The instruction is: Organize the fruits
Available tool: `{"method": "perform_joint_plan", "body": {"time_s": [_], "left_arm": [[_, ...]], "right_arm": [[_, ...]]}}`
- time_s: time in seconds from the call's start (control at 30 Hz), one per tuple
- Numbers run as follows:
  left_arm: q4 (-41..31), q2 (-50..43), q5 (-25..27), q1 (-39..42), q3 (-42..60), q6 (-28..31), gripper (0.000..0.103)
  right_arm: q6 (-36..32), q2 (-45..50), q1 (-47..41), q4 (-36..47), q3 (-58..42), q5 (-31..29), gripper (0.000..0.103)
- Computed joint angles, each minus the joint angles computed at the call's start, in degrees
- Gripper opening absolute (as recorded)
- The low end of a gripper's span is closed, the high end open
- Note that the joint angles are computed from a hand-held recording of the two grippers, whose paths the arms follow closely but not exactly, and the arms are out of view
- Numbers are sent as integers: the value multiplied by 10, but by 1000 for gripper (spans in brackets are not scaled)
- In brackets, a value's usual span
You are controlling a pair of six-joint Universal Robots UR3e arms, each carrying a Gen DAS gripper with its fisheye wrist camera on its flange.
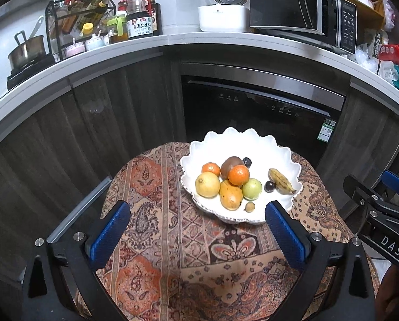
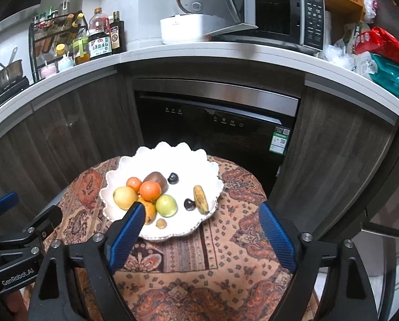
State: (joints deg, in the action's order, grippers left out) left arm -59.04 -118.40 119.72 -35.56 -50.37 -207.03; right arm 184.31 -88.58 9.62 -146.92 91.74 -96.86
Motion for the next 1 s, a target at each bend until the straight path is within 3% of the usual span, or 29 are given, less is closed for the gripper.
{"method": "perform_joint_plan", "body": {"time_s": [1.0], "left_arm": [[-11,90,67,-79,-123,-69,102]], "right_arm": [[10,-162,-3,-12,172,-7,91]]}}
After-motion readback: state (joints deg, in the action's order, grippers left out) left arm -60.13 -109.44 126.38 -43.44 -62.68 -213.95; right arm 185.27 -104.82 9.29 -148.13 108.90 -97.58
